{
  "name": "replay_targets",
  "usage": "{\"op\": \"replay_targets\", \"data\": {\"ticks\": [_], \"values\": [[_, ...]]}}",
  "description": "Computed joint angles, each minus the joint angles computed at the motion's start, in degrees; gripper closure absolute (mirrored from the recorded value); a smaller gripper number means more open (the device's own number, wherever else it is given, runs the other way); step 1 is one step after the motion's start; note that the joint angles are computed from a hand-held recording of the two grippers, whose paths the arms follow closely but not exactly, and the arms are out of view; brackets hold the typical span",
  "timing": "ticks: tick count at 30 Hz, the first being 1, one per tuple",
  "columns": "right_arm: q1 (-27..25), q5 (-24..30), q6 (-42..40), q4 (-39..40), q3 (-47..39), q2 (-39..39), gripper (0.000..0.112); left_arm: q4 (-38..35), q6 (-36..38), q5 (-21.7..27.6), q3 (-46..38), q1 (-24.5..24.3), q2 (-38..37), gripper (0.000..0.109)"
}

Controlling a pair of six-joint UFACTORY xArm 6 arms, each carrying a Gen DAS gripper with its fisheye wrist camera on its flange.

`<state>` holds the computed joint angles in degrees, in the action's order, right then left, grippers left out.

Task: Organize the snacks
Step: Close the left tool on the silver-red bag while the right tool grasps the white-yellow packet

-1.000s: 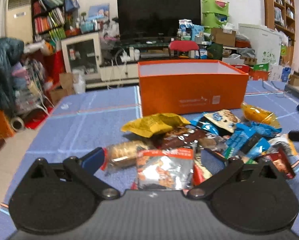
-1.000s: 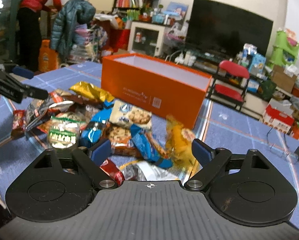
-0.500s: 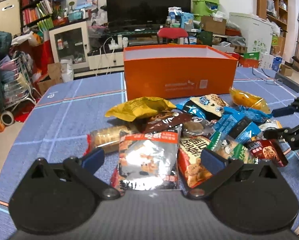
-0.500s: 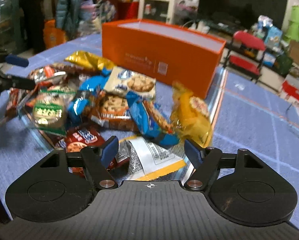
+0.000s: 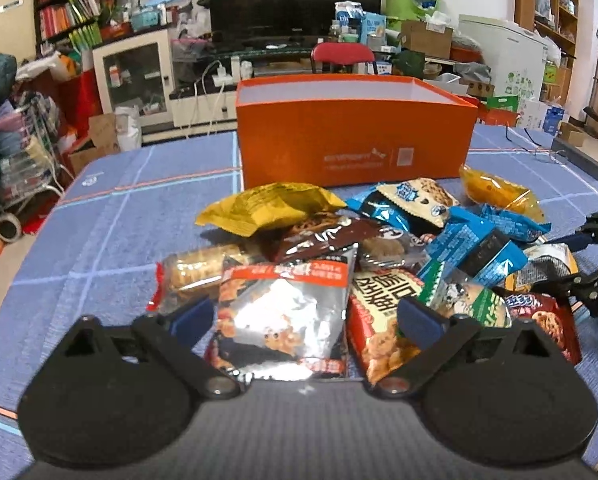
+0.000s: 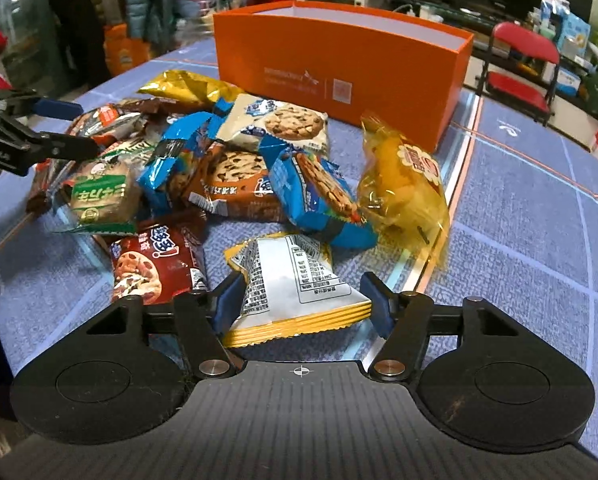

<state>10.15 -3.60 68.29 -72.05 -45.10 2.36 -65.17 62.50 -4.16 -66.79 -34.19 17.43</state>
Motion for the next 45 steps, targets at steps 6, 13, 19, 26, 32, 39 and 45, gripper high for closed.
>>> {"op": "replay_targets", "data": {"ticks": [6, 13, 19, 26, 32, 39, 45], "values": [[0.64, 0.99, 1.51, -0.51, 0.85, -1.09, 0.062, -3.71, -1.13, 3.83, -2.22, 1.88, 0.92, 0.020], [0.46, 0.87, 5.90, -5.21, 0.75, -1.39, 0.062, 2.43, -5.07, 4.57, -0.29, 2.61, 0.50, 0.023], [2.49, 3.78, -0.90, 2.76, 2.71, -3.16, 0.065, 12.07, -16.45, 4.45, 1.35, 2.91, -0.29, 0.042], [4.34, 6.80, -1.11, 4.94, 3.42, -4.53, 0.071, 6.32, -10.53, 7.30, 2.34, 3.43, -3.03, 0.050], [5.84, 9.19, 0.48, 4.20, 2.80, -4.57, 0.075, 1.85, -6.05, 7.63, 3.14, 3.37, -4.81, 0.052], [7.29, 11.44, 2.13, 1.31, 2.12, -5.63, 0.091, -6.89, 1.79, 6.94, 2.86, 2.92, -6.30, 0.052], [7.32, 11.55, 3.35, -0.10, 2.26, -6.59, 0.091, -10.11, 4.96, 6.34, 2.70, 2.32, -7.08, 0.052]]}}
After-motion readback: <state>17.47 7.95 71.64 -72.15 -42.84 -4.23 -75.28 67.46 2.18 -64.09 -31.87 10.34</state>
